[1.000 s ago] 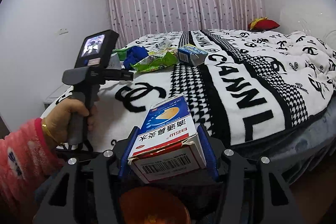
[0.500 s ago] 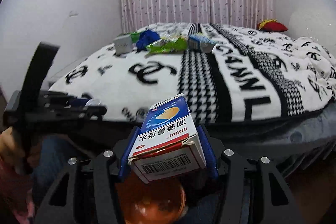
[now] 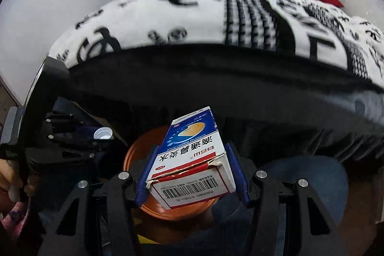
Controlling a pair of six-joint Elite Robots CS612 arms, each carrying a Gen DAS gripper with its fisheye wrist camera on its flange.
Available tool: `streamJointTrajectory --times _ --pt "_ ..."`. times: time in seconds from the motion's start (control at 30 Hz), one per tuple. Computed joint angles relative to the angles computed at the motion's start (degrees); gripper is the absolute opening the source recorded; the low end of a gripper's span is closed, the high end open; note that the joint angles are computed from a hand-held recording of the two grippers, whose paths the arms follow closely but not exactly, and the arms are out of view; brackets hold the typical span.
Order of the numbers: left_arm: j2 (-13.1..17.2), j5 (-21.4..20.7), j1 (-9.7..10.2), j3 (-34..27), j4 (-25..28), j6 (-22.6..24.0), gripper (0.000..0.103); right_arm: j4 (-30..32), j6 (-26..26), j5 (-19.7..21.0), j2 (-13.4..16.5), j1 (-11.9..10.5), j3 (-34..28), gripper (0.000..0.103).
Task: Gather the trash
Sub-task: 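Carry both items over the orange bucket and open both tools to drop them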
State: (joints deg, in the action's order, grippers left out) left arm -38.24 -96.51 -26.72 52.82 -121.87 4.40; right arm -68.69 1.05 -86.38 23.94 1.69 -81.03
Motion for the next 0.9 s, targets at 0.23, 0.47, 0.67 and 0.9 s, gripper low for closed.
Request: streamJointTrajectory --times 0.23,0.47,0.67,0.9 --pt "2.16 0.41 -0.21 -2.33 5.20 -2.60 0.031 4.59 2.75 2.05 0.38 -0.30 2.46 0.055" --pt "5.96 0.41 -0.18 -7.36 11.97 -4.87 0.031 7.13 4.41 3.60 0.11 -0.16 6.37 0.055" --pt "8.09 0.83 -0.26 -10.87 15.85 -4.99 0.031 8.93 4.98 4.19 -0.52 -0.14 9.35 0.055" --pt "9.64 2.33 -0.58 -13.28 19.00 -4.22 0.031 10.01 5.73 4.31 -1.20 0.04 11.93 0.055"
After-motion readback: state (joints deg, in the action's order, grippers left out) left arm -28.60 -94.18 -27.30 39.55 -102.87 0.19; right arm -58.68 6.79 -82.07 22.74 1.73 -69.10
